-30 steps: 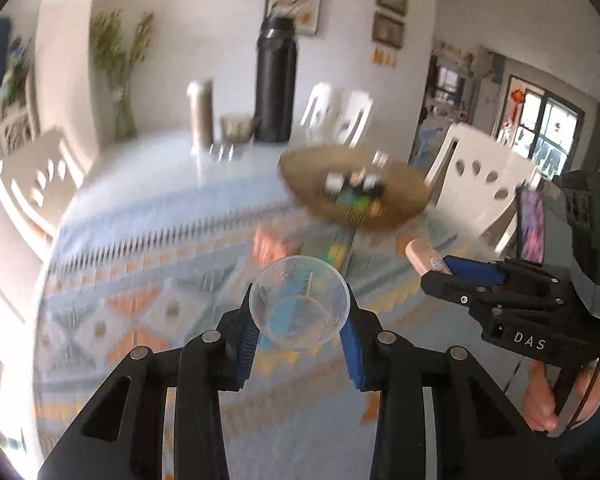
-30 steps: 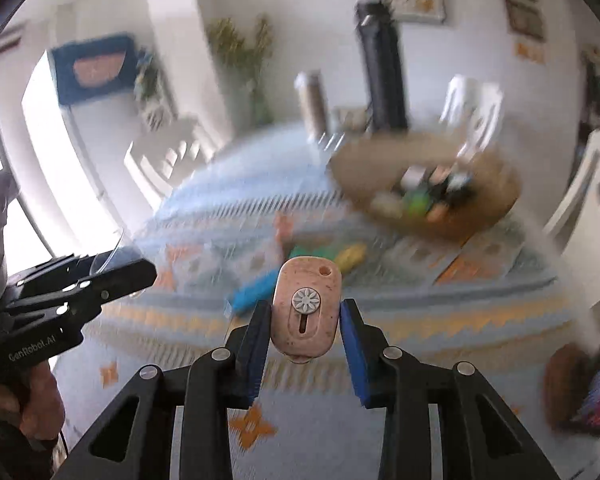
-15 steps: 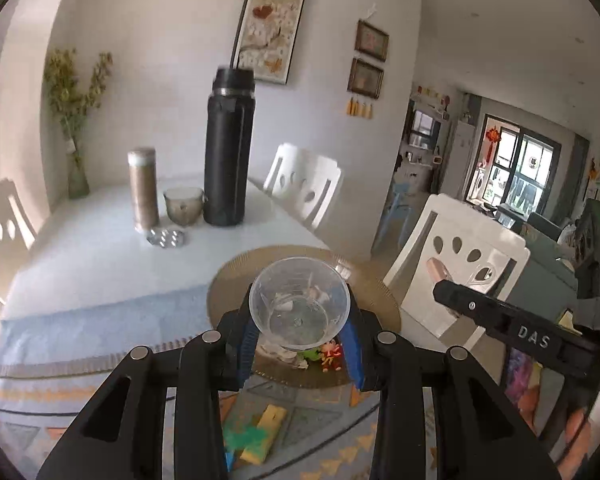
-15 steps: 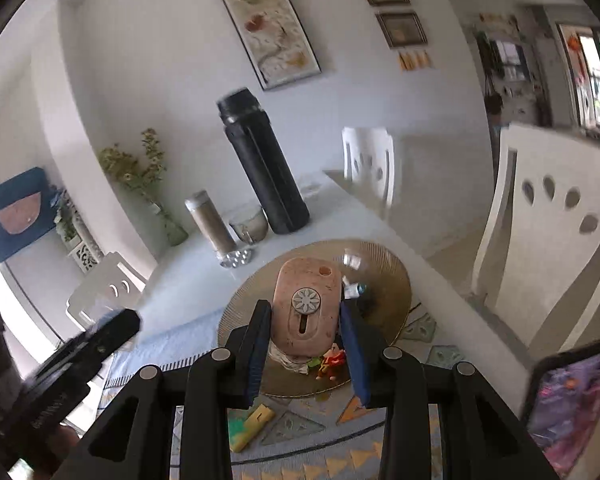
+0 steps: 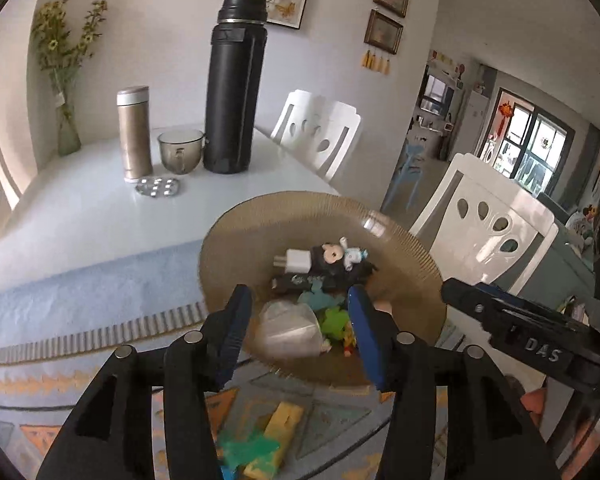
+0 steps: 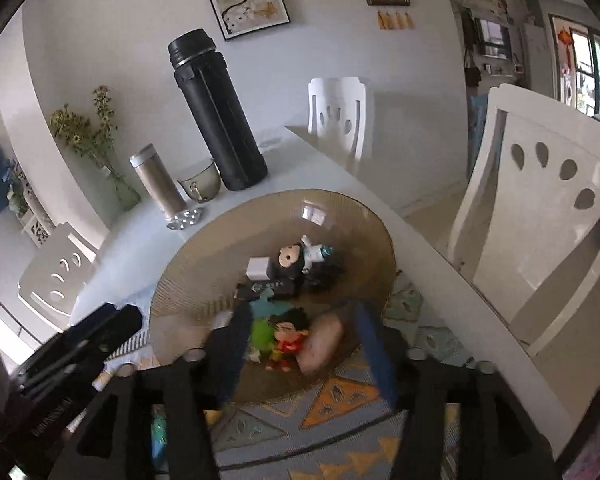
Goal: Organize rigid objects
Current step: 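Carry cup and pink case over the woven bowl and open both tools, then grasp the blue lighter with the left tool while the right tool reaches toward the yellow lighter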
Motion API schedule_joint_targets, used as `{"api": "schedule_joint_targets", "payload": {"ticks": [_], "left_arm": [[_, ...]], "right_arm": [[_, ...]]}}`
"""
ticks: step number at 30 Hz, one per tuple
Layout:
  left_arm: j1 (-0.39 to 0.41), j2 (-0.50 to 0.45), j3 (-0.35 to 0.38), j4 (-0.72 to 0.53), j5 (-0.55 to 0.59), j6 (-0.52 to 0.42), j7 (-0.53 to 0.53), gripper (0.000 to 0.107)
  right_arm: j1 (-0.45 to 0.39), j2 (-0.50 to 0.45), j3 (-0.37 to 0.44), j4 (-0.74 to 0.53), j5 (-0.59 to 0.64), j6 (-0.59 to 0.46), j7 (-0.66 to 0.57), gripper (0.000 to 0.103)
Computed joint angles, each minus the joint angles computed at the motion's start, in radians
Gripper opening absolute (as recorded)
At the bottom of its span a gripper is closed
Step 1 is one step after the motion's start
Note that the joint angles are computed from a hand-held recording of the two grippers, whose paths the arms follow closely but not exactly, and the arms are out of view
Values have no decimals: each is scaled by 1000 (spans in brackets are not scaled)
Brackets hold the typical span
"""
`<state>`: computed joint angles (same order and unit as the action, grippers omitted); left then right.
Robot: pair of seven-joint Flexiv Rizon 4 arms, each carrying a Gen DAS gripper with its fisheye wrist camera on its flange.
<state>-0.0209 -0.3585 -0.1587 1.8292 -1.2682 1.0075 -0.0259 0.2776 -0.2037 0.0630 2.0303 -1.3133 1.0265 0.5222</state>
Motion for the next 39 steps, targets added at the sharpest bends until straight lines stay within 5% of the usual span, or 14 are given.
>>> {"api": "schedule_joint_targets", "payload": {"ticks": [6,10,15,17,25,28,32,39], "left_arm": [[33,84,49,68,-23,-36,30,52],[56,145,93,120,-59,-70,51,68],[87,206,163,214,-95,-101,93,68],[94,204,178,248,-90,-74,97,68],[117,81,166,315,-125,85,122,68],[134,93,145,312,-229,57,182,74],[132,77,159,304,-134,52,113,77],[103,101,146,335,-190,120,214,77]], "right_arm": [[19,31,27,20,-60,8,24,63],[42,35,48,13,-89,45,28,69],[96,6,69,1,-145,45,17,74],[119,-28,70,-11,-141,48,10,82],[229,-177,51,-51,-91,-53,-106,82],[253,-179,33,-56,-95,-73,-122,87],[270,-205,36,-78,14,-95,-216,90],[300,-209,21,-86,60,-124,-251,90]]}}
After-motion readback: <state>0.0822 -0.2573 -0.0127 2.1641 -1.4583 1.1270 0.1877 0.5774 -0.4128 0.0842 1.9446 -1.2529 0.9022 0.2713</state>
